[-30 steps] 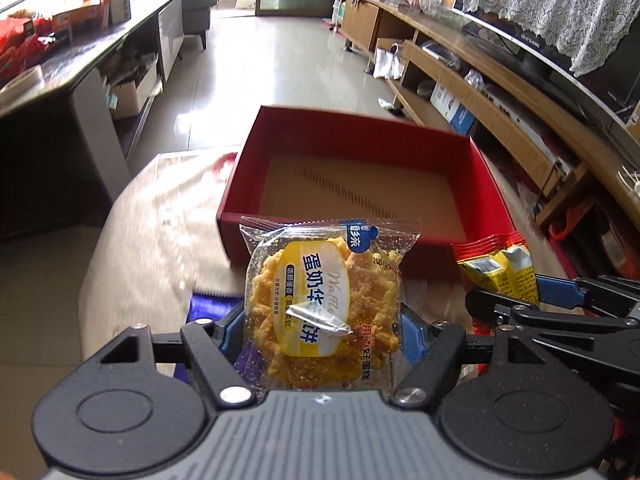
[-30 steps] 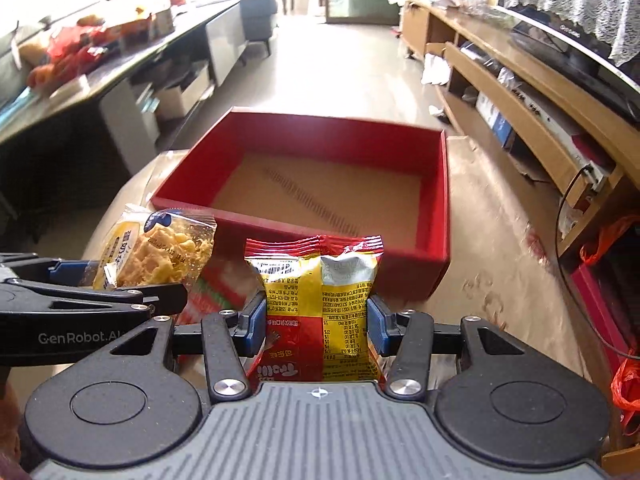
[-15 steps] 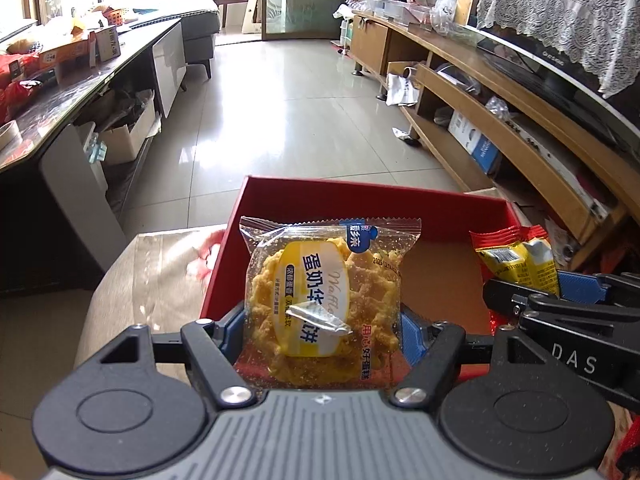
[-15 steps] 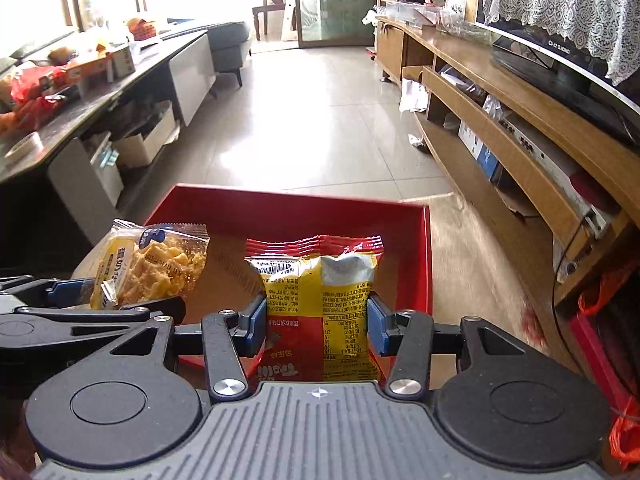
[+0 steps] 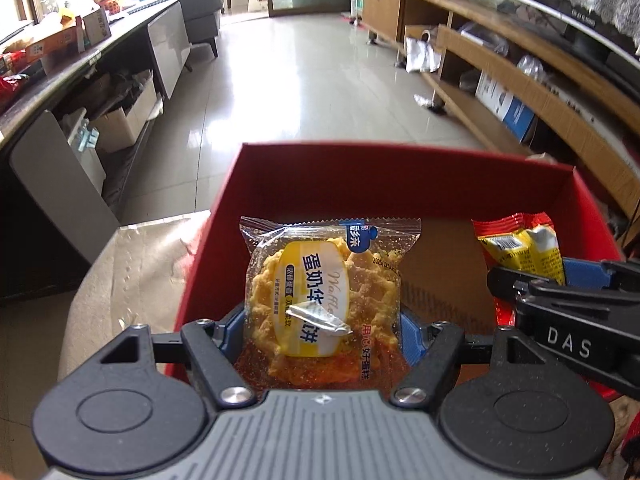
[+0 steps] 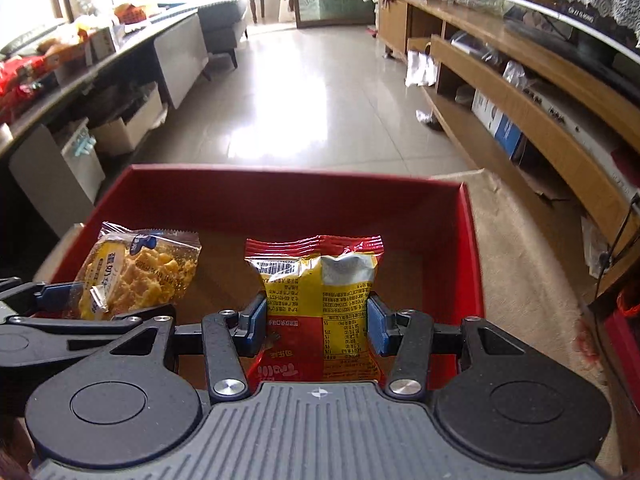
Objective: Organize snacks
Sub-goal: 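Lower both bags into the red box and open both grippers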
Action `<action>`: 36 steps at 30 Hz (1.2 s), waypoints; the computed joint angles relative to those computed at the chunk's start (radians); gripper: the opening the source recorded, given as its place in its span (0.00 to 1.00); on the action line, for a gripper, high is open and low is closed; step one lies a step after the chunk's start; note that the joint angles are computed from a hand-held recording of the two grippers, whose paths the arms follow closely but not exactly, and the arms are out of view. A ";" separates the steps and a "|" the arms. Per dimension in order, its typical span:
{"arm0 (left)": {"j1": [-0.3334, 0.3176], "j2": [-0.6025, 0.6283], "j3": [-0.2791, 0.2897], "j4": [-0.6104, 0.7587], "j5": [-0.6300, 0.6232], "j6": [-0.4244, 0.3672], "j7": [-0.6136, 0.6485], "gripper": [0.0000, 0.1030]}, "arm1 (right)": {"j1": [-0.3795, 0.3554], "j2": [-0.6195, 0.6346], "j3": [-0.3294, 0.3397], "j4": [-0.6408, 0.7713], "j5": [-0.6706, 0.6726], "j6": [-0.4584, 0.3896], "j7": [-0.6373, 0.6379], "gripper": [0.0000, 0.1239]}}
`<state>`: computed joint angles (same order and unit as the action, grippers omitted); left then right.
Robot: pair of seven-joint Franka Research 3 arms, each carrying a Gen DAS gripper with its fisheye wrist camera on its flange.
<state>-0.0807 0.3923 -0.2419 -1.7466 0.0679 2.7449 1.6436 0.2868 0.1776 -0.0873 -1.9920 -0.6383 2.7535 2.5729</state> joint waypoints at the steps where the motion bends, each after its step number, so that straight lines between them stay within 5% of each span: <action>1: -0.003 0.002 0.003 0.000 0.005 -0.006 -0.004 0.65 | -0.001 0.005 0.003 0.000 0.011 -0.003 -0.008 0.46; 17: -0.003 -0.059 0.012 -0.084 0.041 -0.010 -0.004 0.66 | 0.021 0.027 0.024 0.039 0.084 -0.131 -0.123 0.49; 23: 0.010 -0.081 0.003 -0.096 0.001 0.014 0.020 0.66 | 0.050 0.005 0.002 0.049 -0.088 -0.171 -0.009 0.61; 36: 0.042 -0.151 -0.016 -0.150 -0.092 0.066 0.084 0.72 | 0.006 -0.064 0.047 0.019 -0.180 -0.125 0.102 0.66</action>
